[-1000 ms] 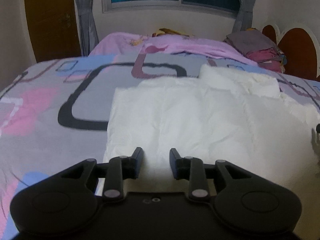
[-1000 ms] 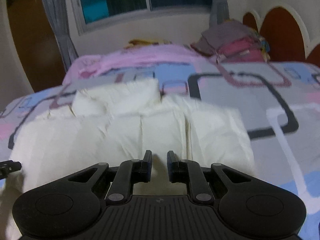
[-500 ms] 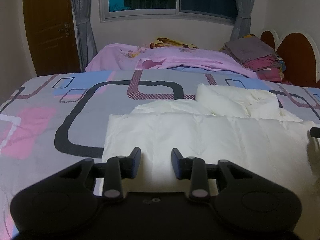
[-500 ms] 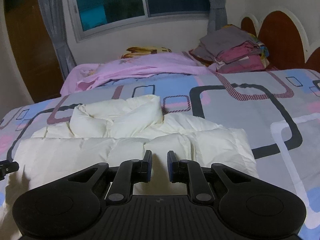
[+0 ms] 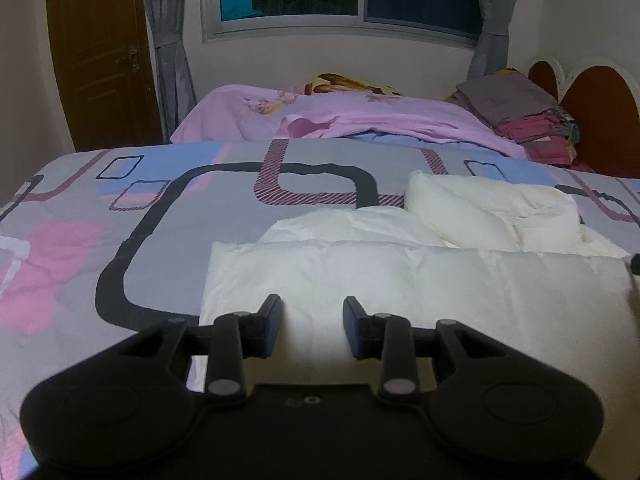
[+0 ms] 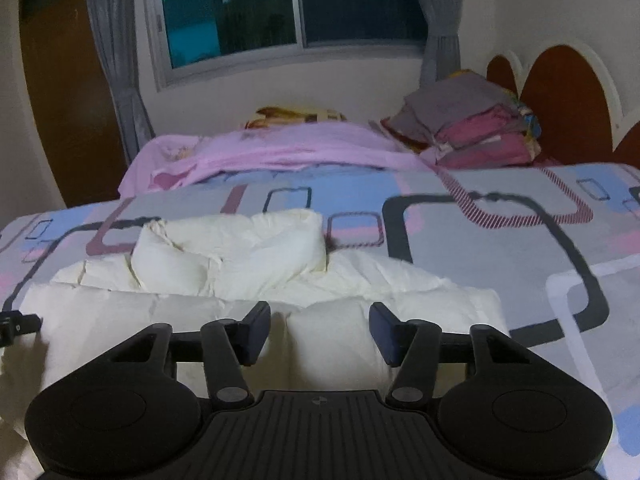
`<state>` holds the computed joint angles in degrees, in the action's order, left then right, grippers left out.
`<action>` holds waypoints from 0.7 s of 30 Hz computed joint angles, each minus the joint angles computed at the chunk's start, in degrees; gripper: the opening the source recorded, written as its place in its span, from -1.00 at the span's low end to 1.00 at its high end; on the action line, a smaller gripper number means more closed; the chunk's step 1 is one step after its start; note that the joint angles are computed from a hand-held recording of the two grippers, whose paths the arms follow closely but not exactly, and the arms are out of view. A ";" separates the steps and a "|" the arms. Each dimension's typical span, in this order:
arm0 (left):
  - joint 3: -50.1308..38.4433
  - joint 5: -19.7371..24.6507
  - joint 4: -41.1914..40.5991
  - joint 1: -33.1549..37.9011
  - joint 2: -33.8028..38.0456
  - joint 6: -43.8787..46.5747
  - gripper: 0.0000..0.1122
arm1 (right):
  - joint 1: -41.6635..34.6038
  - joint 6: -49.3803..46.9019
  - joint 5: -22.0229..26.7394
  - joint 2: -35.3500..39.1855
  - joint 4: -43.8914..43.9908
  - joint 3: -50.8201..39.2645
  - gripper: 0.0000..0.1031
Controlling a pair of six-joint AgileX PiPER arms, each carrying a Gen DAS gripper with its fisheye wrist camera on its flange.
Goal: Fold large clothes
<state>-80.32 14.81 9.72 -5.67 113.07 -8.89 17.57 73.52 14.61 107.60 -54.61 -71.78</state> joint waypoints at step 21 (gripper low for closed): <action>-3.81 0.40 3.30 1.16 7.06 -2.86 -0.34 | -4.84 -24.38 -1.87 7.80 26.95 -3.80 0.10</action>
<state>-84.14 15.21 13.02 -4.51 120.12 -11.76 12.73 49.15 12.74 115.40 -27.67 -75.58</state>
